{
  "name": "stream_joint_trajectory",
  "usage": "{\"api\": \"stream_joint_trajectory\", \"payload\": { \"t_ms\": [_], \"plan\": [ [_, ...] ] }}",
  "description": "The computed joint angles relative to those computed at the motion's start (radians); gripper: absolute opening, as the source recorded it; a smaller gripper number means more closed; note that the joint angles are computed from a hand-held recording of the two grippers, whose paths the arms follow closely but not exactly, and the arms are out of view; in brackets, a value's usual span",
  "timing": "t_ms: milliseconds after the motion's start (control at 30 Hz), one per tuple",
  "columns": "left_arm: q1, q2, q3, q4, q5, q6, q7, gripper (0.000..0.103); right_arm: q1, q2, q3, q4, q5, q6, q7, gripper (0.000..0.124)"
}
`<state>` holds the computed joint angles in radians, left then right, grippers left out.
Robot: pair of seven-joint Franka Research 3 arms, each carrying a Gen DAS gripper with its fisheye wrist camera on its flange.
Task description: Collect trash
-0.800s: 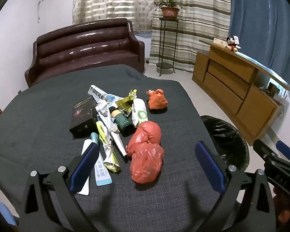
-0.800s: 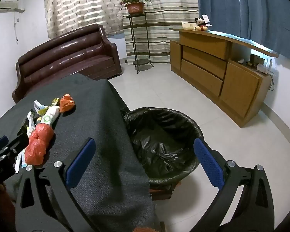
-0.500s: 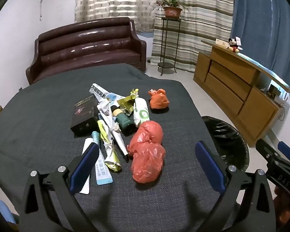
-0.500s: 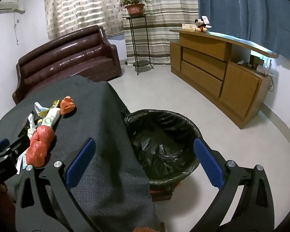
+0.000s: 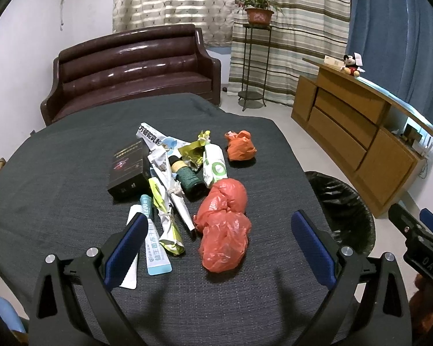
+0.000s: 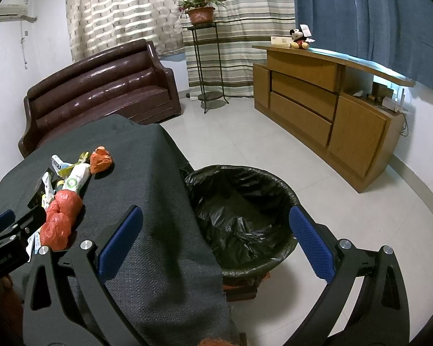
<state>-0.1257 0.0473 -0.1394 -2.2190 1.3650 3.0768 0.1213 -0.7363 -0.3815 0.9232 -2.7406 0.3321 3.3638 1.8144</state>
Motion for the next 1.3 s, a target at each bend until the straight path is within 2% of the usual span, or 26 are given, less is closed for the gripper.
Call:
{"api": "stream_joint_trajectory", "payload": {
  "t_ms": [500,567,833,867,1033,1300],
  "plan": [
    [0.000,0.004,0.003,0.002,-0.003,0.004,0.006,0.097,0.003,-0.013,-0.008,0.008,-0.023,-0.023,0.026,0.099],
    [-0.001,0.004,0.003,0.002,-0.005,0.003,0.008,0.097,-0.014,0.002,0.010,-0.004,-0.026,0.009,0.026,0.099],
    [-0.002,0.006,0.004,0.004,-0.004,0.002,0.007,0.097,0.015,-0.001,-0.016,0.000,0.000,-0.005,0.002,0.099],
    [-0.002,0.008,0.004,0.004,-0.005,0.003,0.008,0.097,-0.004,0.001,0.003,0.001,-0.001,0.002,0.002,0.099],
    [-0.002,0.007,0.004,0.003,-0.006,0.001,0.009,0.097,0.016,-0.009,-0.013,-0.002,-0.001,-0.010,0.006,0.099],
    [-0.003,0.009,0.005,0.004,-0.007,0.002,0.011,0.097,0.005,0.004,-0.005,0.000,0.001,0.001,0.002,0.099]
  ]
}}
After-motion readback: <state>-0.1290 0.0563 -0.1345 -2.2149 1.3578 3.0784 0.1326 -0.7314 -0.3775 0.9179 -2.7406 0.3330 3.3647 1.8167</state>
